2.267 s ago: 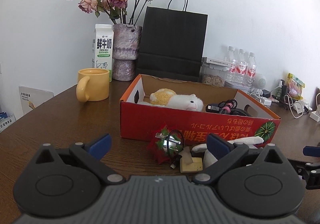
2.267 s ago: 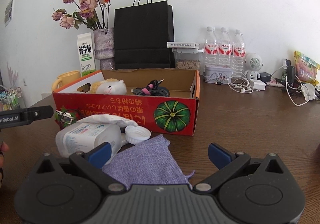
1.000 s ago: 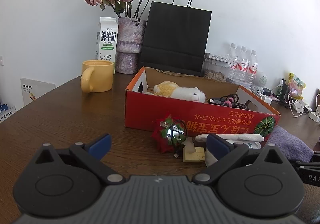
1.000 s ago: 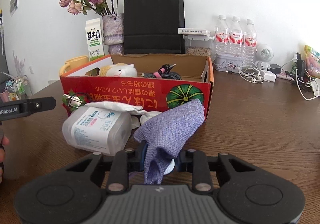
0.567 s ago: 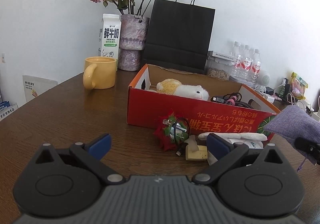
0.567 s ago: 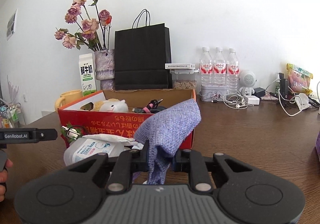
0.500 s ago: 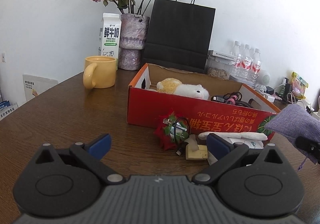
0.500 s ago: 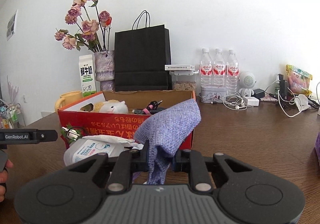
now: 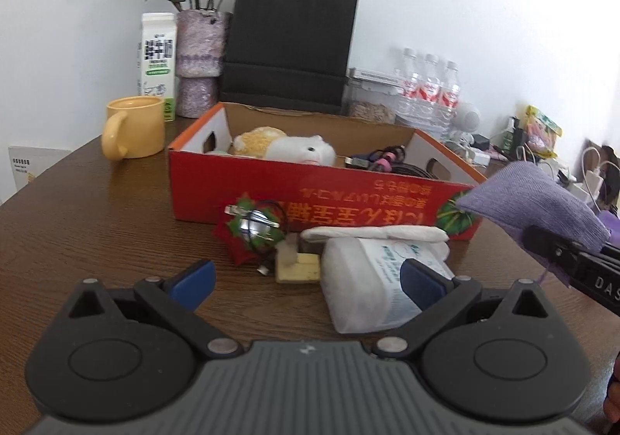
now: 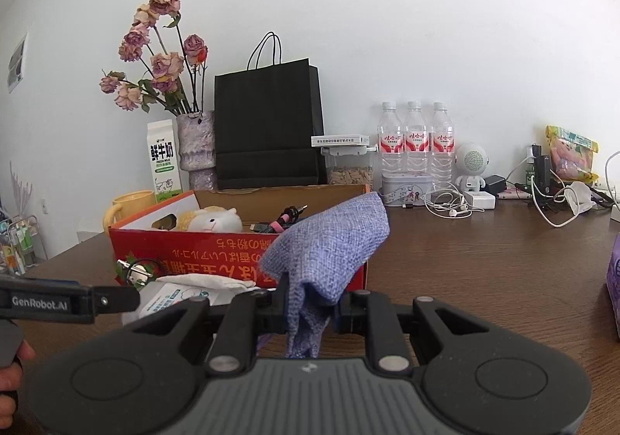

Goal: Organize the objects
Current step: 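Lift the purple cloth with the right gripper while the left gripper grasps the white wipes package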

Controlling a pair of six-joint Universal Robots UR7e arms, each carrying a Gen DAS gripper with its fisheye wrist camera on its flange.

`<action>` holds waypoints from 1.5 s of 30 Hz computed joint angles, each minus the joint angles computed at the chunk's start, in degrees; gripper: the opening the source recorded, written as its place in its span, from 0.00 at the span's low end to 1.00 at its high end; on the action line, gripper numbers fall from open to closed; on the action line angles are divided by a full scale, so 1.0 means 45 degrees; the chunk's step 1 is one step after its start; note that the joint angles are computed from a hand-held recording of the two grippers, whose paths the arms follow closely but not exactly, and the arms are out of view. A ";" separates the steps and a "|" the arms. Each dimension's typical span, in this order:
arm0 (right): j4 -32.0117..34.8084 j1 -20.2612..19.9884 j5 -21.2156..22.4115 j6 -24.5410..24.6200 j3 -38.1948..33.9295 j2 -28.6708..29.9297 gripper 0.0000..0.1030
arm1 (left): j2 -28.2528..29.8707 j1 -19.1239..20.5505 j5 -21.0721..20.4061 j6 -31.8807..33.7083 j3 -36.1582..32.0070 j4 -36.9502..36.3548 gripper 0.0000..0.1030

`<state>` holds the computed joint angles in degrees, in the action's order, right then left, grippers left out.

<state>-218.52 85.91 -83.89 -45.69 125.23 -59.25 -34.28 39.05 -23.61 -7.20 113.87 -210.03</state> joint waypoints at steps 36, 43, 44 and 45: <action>-0.0051 -0.0450 0.1321 0.0691 0.0290 -0.0316 0.17 | 0.1391 0.0228 0.0600 -0.2090 -0.2346 0.2870 0.83; -0.0028 -0.0434 0.1281 0.0698 0.0269 -0.0315 0.17 | 0.1296 -0.0155 0.0799 -0.1035 -0.1505 0.0659 0.83; -0.0028 -0.0434 0.1281 0.0698 0.0269 -0.0315 0.17 | 0.1263 -0.0207 0.0830 -0.0914 -0.1384 0.0420 0.83; -0.0032 -0.0432 0.1262 0.0697 0.0265 -0.0308 0.17 | 0.1242 -0.0266 0.0866 -0.0783 -0.1270 0.0160 0.82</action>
<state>-218.66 83.96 -78.21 -42.55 126.42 -60.64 -28.69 37.85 -19.71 -10.72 108.16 -209.31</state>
